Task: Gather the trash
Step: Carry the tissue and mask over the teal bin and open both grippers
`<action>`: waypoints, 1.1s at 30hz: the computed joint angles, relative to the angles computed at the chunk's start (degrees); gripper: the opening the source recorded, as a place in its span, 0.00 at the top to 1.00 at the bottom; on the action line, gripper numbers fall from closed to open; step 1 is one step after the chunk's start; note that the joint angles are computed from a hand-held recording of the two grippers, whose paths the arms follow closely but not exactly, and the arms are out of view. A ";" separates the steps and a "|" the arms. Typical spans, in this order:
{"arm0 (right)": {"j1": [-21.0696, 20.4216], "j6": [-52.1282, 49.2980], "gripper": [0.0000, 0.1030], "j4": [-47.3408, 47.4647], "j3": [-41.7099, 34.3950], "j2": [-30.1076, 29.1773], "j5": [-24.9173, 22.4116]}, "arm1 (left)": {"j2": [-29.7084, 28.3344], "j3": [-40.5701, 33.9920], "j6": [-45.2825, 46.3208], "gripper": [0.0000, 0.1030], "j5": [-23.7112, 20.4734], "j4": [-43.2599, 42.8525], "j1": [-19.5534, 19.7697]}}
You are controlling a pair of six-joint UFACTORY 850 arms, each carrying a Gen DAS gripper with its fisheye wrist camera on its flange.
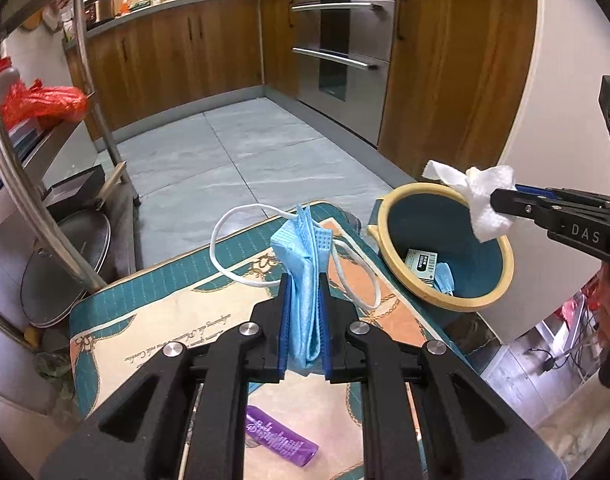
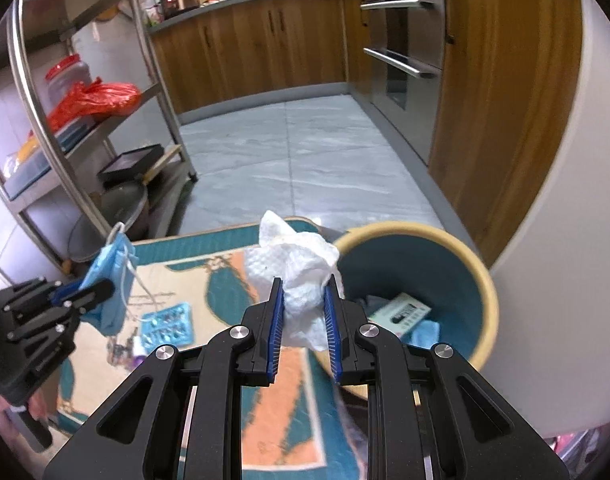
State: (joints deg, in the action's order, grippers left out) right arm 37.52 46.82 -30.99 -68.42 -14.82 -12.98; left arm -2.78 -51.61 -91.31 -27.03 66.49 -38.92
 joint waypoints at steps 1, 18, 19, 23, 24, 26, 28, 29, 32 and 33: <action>-0.33 0.56 0.80 -0.73 0.36 0.19 -0.26 | -0.48 -0.38 0.23 0.88 0.17 -0.12 -0.03; -8.03 -6.69 0.80 8.51 4.37 1.77 1.06 | -13.47 -11.78 4.49 0.88 3.89 -0.64 -3.16; -8.38 -7.64 0.80 9.59 4.48 1.78 1.18 | -14.28 -12.53 4.86 0.88 3.97 -1.00 -3.39; -9.41 -10.49 0.80 12.79 4.38 1.35 1.19 | -17.12 -15.24 7.34 0.88 5.27 -2.88 -3.37; -9.64 -11.96 0.80 14.19 4.31 1.20 1.18 | -17.70 -15.78 8.03 0.88 5.62 -3.48 -3.34; -9.92 -14.31 0.80 16.38 3.94 0.74 0.83 | -18.37 -16.32 8.90 0.88 6.12 -4.15 -3.32; -10.06 -14.58 0.80 16.67 3.67 0.28 0.20 | -19.59 -17.56 10.03 0.88 6.58 -5.10 -3.40; -9.93 -14.03 0.80 16.52 3.08 -0.31 -0.27 | -20.15 -18.10 10.53 0.88 7.17 -5.51 -3.36; -10.34 -15.09 0.80 18.65 2.37 -1.36 -1.40 | -21.75 -19.63 11.40 0.88 7.52 -6.14 -3.41; -10.36 -14.96 0.80 18.69 2.14 -1.78 -1.94 | -22.41 -20.22 12.15 0.88 7.70 -6.91 -3.34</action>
